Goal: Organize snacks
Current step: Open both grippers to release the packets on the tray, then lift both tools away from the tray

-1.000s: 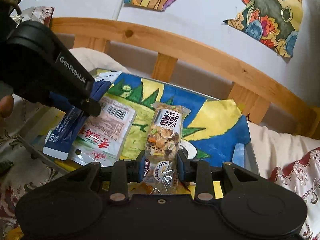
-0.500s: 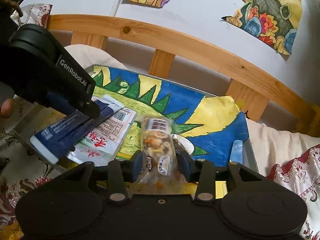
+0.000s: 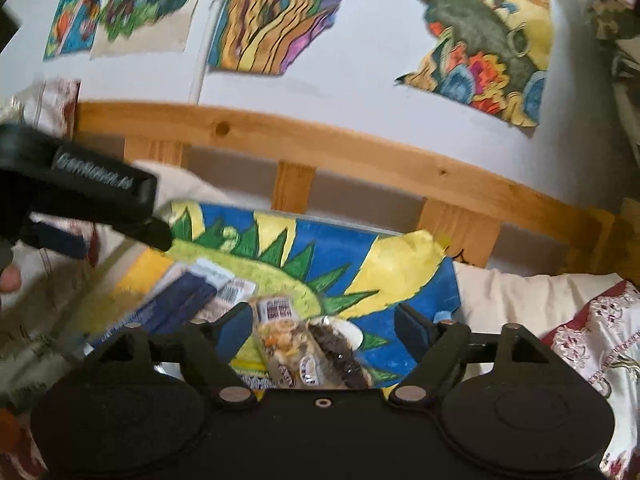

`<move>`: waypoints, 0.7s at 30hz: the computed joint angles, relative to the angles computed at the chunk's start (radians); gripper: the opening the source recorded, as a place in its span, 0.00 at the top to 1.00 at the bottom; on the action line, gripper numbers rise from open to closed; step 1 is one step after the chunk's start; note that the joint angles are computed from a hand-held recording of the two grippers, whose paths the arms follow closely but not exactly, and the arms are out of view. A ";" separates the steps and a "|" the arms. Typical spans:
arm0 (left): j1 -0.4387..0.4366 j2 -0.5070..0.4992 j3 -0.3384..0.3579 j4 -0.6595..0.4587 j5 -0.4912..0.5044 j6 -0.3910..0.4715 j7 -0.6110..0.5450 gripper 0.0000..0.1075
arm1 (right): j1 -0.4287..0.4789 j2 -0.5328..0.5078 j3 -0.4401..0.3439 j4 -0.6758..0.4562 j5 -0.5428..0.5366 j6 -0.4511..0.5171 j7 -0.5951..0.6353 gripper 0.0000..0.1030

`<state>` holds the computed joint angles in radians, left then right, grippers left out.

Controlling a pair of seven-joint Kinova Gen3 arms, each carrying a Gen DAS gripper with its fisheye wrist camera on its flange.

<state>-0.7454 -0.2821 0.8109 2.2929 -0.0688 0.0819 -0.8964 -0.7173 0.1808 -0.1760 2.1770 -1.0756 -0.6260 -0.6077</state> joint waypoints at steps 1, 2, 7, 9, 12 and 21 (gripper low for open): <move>-0.029 -0.035 0.024 0.004 0.000 0.007 0.007 0.07 | 0.005 -0.014 -0.003 0.010 0.015 0.001 -0.027 0.21; -0.043 -0.067 0.034 0.006 0.000 0.018 0.008 0.07 | 0.011 -0.029 -0.008 0.022 0.034 0.001 -0.059 0.19; -0.003 -0.183 -0.022 0.028 0.024 0.055 0.007 0.05 | 0.021 -0.105 -0.043 0.077 0.071 -0.036 -0.137 0.09; 0.028 -0.223 -0.059 0.044 0.035 0.069 0.009 0.05 | 0.028 -0.135 -0.062 0.094 0.065 -0.045 -0.148 0.07; 0.075 -0.285 -0.108 0.069 0.043 0.098 0.008 0.05 | 0.041 -0.178 -0.093 0.120 0.043 -0.053 -0.169 0.05; 0.262 -0.463 -0.263 0.108 0.035 0.258 -0.010 0.05 | 0.079 -0.302 -0.220 0.200 -0.064 -0.078 -0.187 0.01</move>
<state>-0.4834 -0.7454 0.5483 2.4014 -0.0333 0.3398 -0.9065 -0.6379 -0.1217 -0.3959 2.3770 -1.1396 -0.7037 -0.7948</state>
